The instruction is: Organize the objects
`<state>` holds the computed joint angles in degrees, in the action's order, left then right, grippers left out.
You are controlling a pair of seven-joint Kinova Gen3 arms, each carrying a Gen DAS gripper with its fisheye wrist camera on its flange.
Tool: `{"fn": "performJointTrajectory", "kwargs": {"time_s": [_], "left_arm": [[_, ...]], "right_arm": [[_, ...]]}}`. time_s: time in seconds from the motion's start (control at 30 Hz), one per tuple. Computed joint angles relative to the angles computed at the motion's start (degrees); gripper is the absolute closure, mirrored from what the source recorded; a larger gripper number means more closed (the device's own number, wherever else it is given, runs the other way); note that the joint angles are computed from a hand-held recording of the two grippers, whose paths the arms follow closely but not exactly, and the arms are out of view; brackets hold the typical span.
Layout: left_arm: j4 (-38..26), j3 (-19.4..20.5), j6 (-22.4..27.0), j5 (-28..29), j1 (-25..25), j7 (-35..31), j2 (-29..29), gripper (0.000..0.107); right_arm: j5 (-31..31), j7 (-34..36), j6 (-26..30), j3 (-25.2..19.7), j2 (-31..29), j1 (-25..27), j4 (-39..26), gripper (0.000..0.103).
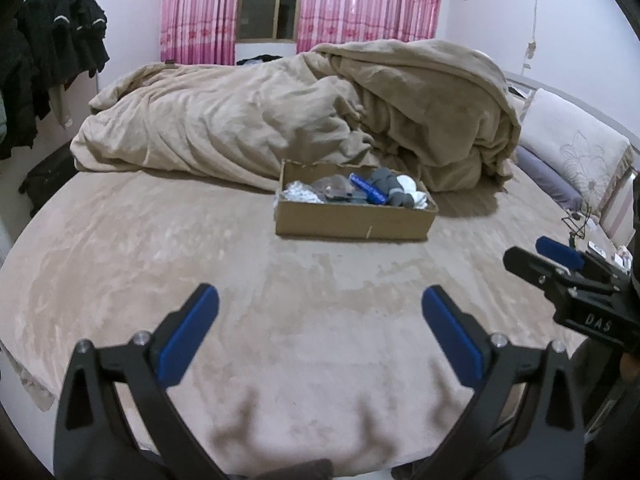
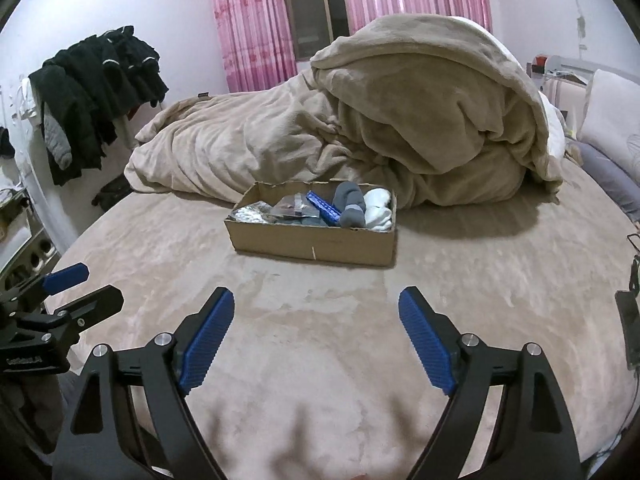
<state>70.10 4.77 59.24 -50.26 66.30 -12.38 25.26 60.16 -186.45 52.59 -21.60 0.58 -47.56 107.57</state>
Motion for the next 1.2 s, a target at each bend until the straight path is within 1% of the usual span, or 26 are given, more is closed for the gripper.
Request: {"fn": "performJointTrajectory", "kwargs": {"time_s": [0.23, 0.33, 0.63, 1.2], "left_arm": [[-0.80, -0.20, 0.67, -0.59, 1.21, 0.78, 0.27, 0.005], [-1.30, -0.32, 1.68, -0.75, 1.68, 1.58, 0.41, 0.005], [-2.10, 0.20, 2.83, -1.15, 2.57, 0.23, 0.21, 0.005], [-1.96, 0.83, 4.66, -2.66, 3.65, 1.52, -0.42, 0.005]], "right_arm": [[0.11, -1.43, 1.91, -1.09, -1.48, -0.08, 1.29, 0.016], [-0.07, -1.55, 2.55, -1.60, -1.70, -0.06, 1.52, 0.016], [-0.08, -1.02, 3.30, -2.49, -1.97, -0.45, 1.68, 0.016], [0.67, -2.03, 4.77, -3.47, -2.41, -1.52, 1.62, 0.016]]}}
